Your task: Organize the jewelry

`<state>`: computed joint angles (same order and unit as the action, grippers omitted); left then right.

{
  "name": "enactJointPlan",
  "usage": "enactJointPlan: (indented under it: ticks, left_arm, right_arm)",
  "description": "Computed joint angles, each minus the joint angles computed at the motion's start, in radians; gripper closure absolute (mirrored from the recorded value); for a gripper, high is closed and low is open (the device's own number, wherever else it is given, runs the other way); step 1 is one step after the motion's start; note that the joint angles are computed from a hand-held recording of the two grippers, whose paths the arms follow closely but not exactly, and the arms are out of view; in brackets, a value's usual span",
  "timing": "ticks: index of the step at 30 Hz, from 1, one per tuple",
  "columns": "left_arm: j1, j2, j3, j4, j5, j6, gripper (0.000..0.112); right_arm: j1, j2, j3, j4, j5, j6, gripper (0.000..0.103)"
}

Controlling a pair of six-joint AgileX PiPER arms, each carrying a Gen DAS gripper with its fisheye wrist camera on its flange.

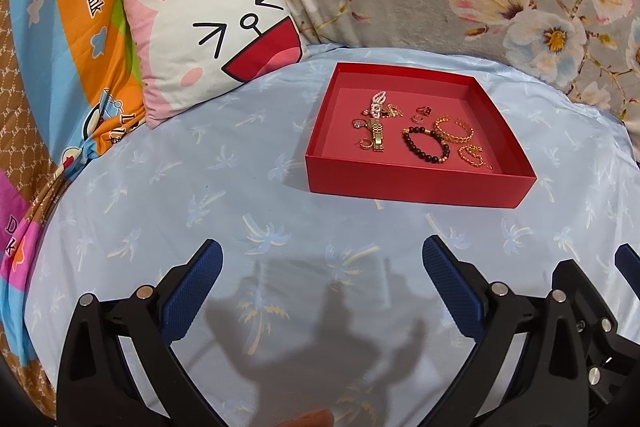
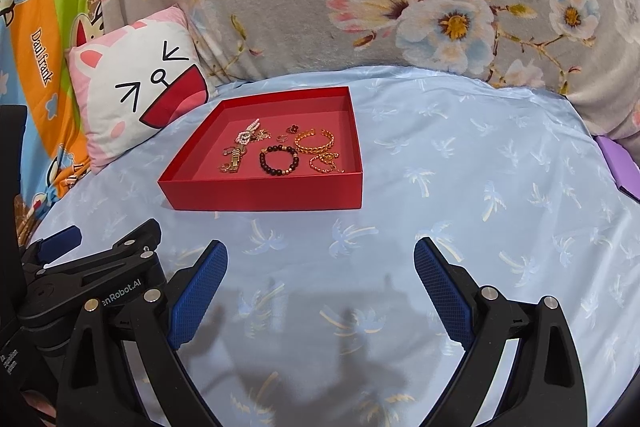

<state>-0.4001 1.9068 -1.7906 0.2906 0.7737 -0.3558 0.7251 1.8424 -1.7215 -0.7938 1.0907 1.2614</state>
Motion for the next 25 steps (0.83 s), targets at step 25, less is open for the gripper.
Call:
enactJointPlan:
  ticks: [25]
  left_arm:
    - [-0.003,-0.010,0.034,0.025,-0.020,-0.023,0.014]
  right_arm:
    - [0.004,0.007,-0.004,0.008,-0.001,0.006,0.010]
